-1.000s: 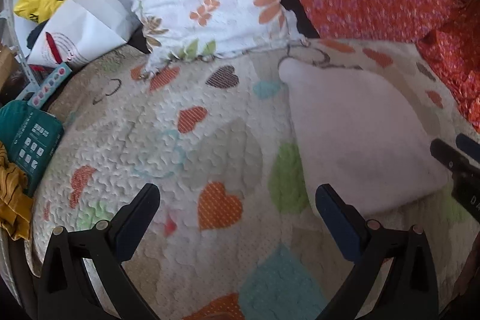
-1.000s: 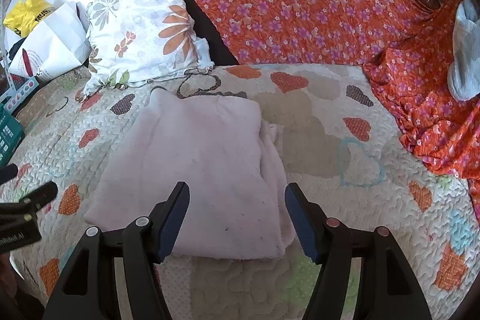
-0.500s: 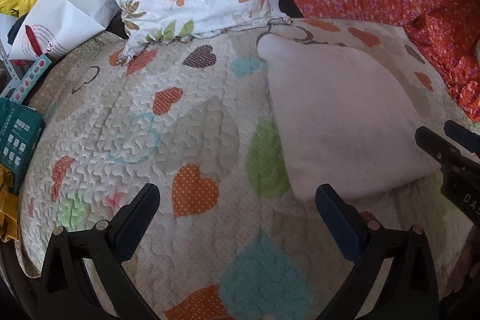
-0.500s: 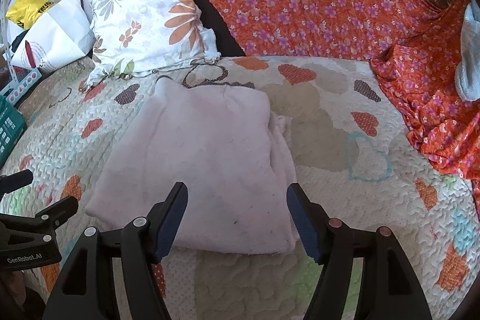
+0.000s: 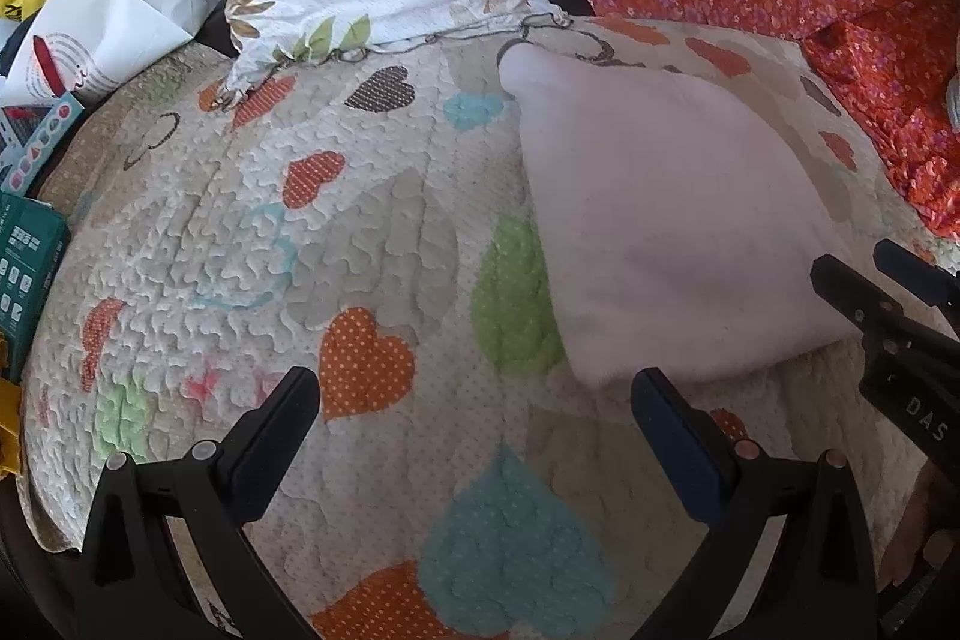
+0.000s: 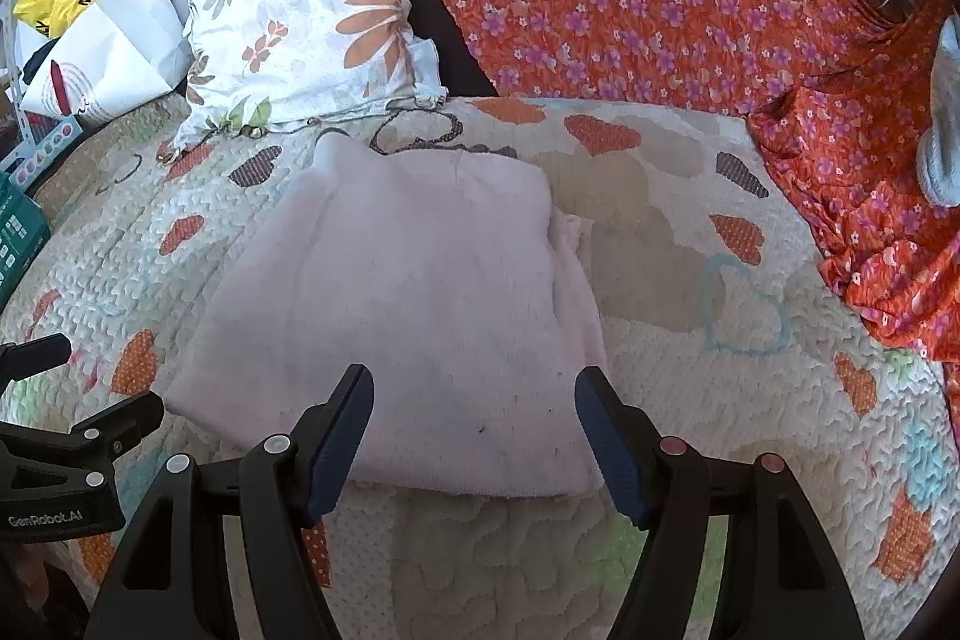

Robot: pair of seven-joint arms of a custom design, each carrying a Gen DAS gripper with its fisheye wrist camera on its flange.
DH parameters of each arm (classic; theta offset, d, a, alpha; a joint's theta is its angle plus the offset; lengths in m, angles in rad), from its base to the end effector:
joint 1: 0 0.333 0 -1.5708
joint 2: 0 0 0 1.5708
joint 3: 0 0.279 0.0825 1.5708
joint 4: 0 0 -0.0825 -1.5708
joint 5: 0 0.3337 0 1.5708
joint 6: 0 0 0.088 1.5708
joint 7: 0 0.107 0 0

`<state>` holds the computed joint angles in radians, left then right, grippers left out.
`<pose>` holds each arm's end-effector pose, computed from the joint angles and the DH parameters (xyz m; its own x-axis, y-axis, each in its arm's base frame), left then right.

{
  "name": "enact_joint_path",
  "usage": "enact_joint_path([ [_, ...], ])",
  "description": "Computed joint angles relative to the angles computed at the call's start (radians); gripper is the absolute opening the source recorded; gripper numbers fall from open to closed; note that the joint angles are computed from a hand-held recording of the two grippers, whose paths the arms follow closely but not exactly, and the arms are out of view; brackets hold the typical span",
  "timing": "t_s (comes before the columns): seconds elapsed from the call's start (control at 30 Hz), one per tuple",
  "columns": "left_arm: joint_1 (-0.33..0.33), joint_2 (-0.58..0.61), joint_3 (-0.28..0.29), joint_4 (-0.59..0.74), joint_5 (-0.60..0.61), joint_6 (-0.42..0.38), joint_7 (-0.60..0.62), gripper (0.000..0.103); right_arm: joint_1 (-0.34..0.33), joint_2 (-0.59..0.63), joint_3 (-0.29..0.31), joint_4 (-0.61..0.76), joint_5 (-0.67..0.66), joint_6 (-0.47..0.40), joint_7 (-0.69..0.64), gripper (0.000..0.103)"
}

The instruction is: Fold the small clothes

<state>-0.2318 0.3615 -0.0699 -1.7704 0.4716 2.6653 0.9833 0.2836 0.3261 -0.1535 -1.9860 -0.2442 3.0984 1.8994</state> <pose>0.5997 -0.1956 0.4078 -0.0465 -0.9971 -0.0598 -0.8222 0.0722 -0.5646 0.5965 0.1062 0.3924 0.0711 -0.9975 -0.0039 -0.7001 -0.0471 -0.7125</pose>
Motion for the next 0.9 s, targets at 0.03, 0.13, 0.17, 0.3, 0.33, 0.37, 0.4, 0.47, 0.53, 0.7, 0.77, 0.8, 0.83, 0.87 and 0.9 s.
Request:
enact_joint_path([
  [0.03, 0.008, 0.002, -0.010, 0.001, -0.019, -0.001, 0.016, 0.103, 0.001, 0.001, -0.001, 0.001, 0.000, -0.001, 0.000, 0.074],
  [0.13, 0.018, 0.005, -0.023, 0.001, -0.056, -0.001, 0.047, 0.103, 0.001, 0.001, -0.002, 0.002, 0.001, -0.005, 0.002, 0.074],
  [0.17, 0.019, 0.006, -0.025, 0.001, -0.066, 0.000, 0.053, 0.103, -0.001, 0.002, -0.001, 0.003, 0.002, -0.008, 0.002, 0.074],
  [0.3, 0.043, 0.007, -0.049, -0.004, -0.146, 0.013, 0.109, 0.103, -0.003, 0.006, 0.000, 0.010, 0.003, -0.017, 0.005, 0.075],
  [0.33, 0.057, 0.008, -0.064, -0.005, -0.186, 0.016, 0.136, 0.103, -0.002, 0.006, -0.002, 0.011, 0.002, -0.018, 0.007, 0.075],
  [0.37, 0.076, 0.010, -0.084, -0.004, -0.237, 0.016, 0.174, 0.103, -0.001, 0.007, -0.004, 0.011, 0.000, -0.019, 0.010, 0.075],
  [0.4, 0.088, 0.012, -0.096, -0.003, -0.276, 0.017, 0.204, 0.103, 0.000, 0.007, -0.005, 0.012, -0.001, -0.020, 0.013, 0.075],
  [0.47, 0.129, 0.020, -0.140, 0.003, -0.398, 0.006, 0.287, 0.103, 0.000, 0.007, -0.006, 0.013, -0.004, -0.023, 0.017, 0.075],
  [0.53, 0.150, 0.024, -0.160, 0.006, -0.484, -0.002, 0.344, 0.103, 0.000, 0.007, -0.005, 0.013, -0.007, -0.023, 0.020, 0.075],
  [0.7, 0.180, 0.031, -0.189, 0.013, -0.656, -0.020, 0.444, 0.103, -0.001, 0.007, -0.005, 0.013, -0.012, -0.022, 0.022, 0.075],
  [0.77, 0.182, 0.035, -0.190, 0.019, -0.700, -0.029, 0.466, 0.103, 0.006, 0.007, -0.012, 0.012, -0.020, -0.019, 0.029, 0.075],
  [0.8, 0.176, 0.036, -0.183, 0.022, -0.705, -0.034, 0.466, 0.103, 0.008, 0.007, -0.015, 0.012, -0.023, -0.019, 0.032, 0.075],
  [0.83, 0.166, 0.036, -0.170, 0.024, -0.699, -0.036, 0.457, 0.103, 0.010, 0.007, -0.017, 0.012, -0.026, -0.018, 0.035, 0.075],
  [0.87, 0.158, 0.035, -0.161, 0.023, -0.692, -0.034, 0.450, 0.103, 0.010, 0.007, -0.018, 0.011, -0.028, -0.018, 0.036, 0.075],
  [0.9, 0.155, 0.036, -0.156, 0.025, -0.691, -0.035, 0.449, 0.103, 0.010, 0.007, -0.017, 0.011, -0.029, -0.018, 0.037, 0.075],
])
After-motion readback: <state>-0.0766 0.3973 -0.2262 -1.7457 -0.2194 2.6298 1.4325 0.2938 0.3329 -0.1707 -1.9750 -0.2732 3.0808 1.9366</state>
